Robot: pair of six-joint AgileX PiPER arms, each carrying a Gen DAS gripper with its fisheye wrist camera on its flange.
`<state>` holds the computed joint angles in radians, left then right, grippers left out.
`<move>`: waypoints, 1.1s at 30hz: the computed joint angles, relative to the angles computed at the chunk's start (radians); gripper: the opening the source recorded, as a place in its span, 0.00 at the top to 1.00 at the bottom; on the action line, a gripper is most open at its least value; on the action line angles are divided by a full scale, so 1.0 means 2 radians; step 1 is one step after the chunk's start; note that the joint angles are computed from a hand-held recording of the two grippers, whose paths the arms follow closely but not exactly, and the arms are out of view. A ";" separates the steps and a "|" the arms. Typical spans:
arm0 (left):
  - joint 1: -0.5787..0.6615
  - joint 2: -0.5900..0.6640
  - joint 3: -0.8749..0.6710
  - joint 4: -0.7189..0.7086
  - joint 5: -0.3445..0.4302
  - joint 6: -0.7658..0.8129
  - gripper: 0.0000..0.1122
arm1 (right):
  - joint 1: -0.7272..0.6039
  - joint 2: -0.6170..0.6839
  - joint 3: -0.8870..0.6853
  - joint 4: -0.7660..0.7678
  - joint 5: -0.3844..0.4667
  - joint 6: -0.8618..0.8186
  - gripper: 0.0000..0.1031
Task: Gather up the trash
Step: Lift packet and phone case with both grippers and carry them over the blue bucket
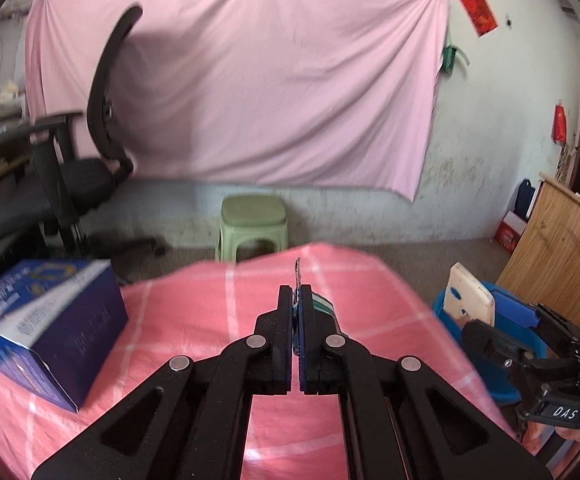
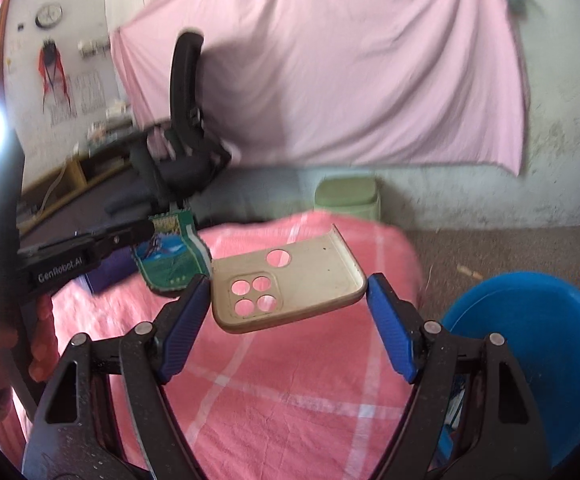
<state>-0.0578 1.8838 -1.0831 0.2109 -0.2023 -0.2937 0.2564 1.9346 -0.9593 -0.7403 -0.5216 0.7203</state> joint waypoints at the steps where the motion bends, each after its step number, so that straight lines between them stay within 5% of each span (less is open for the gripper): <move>1: -0.007 -0.007 0.007 -0.042 -0.011 0.040 0.99 | -0.004 -0.007 0.012 0.020 -0.017 -0.019 0.06; 7: -0.052 -0.053 0.046 -0.179 -0.085 0.171 0.99 | -0.026 -0.061 0.099 0.149 -0.136 -0.133 0.06; 16: -0.145 -0.097 0.079 -0.261 -0.191 0.271 0.99 | -0.060 -0.121 0.192 0.243 -0.265 -0.214 0.06; 24: -0.235 -0.065 0.060 -0.317 -0.223 0.355 0.99 | -0.133 -0.136 0.230 0.219 -0.285 -0.206 0.06; 33: -0.274 0.023 -0.040 -0.362 -0.151 0.394 0.99 | -0.225 -0.106 0.220 0.151 -0.242 -0.165 0.06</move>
